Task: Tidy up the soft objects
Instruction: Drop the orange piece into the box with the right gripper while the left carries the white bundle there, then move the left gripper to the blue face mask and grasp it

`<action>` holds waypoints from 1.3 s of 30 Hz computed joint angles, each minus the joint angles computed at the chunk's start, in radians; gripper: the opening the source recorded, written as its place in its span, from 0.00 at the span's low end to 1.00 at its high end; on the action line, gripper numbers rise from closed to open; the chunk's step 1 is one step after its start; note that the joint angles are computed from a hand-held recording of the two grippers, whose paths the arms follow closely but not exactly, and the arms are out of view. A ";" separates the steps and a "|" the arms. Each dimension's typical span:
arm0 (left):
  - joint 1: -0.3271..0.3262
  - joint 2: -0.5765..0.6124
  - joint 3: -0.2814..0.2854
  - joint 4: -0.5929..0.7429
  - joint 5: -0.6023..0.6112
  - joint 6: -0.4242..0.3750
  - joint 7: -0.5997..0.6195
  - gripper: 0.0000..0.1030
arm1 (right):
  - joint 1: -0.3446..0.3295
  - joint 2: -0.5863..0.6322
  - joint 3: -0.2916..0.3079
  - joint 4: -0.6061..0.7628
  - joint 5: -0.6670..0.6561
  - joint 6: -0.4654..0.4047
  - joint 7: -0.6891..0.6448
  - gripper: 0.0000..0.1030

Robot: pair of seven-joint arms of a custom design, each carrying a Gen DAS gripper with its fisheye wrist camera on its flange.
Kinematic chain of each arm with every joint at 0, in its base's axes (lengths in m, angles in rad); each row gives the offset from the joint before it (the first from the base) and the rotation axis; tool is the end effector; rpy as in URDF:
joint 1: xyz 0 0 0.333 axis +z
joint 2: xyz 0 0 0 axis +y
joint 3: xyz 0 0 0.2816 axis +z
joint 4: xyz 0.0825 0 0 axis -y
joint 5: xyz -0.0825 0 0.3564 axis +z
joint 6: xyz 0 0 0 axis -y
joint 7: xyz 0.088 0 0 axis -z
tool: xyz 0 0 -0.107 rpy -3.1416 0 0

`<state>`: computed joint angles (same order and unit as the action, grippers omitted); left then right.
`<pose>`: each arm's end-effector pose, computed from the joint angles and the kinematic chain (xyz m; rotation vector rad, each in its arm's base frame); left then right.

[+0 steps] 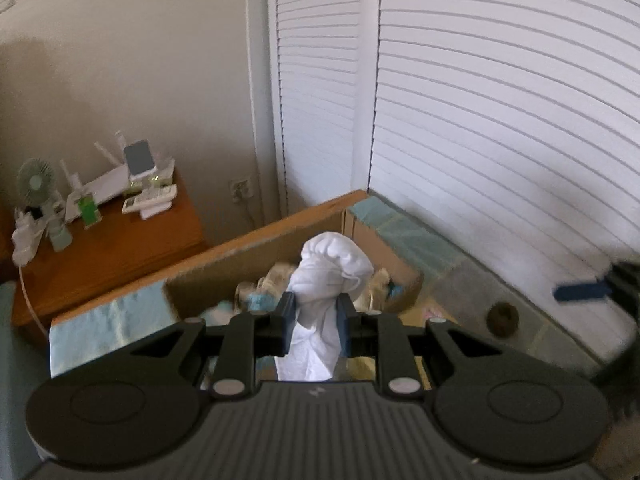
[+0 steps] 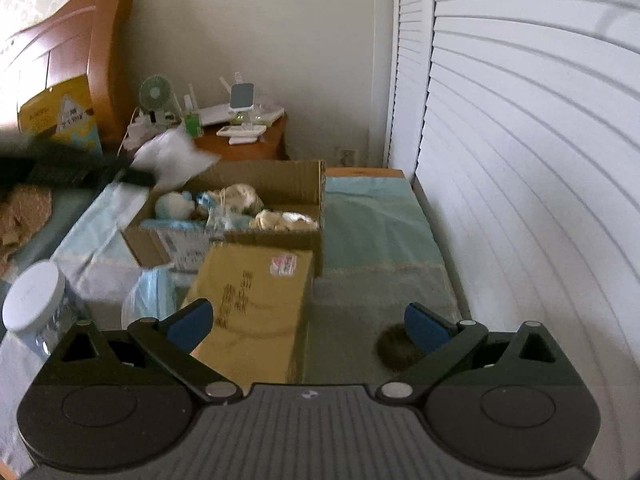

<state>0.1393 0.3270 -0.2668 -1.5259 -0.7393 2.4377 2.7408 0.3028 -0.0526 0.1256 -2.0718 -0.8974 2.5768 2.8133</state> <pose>0.6618 -0.0613 0.5197 -0.9364 2.3854 -1.1314 0.4972 0.2427 0.4880 -1.5913 1.8858 -0.8496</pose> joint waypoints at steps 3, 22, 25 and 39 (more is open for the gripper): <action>-0.034 0.055 -0.006 0.075 0.049 0.012 -0.042 0.20 | 0.003 -0.017 0.007 -0.022 -0.011 -0.017 -0.004 1.00; -0.020 0.133 -0.095 0.159 0.190 0.072 -0.201 0.86 | -0.017 -0.093 0.046 -0.101 -0.022 -0.084 -0.006 1.00; -0.002 0.069 -0.090 0.078 0.142 0.085 -0.161 0.89 | -0.019 -0.109 0.052 -0.118 -0.012 -0.081 -0.001 1.00; -0.035 -0.143 0.043 -0.187 -0.006 0.070 -0.005 0.91 | -0.023 -0.140 0.080 -0.163 0.043 -0.122 -0.002 1.00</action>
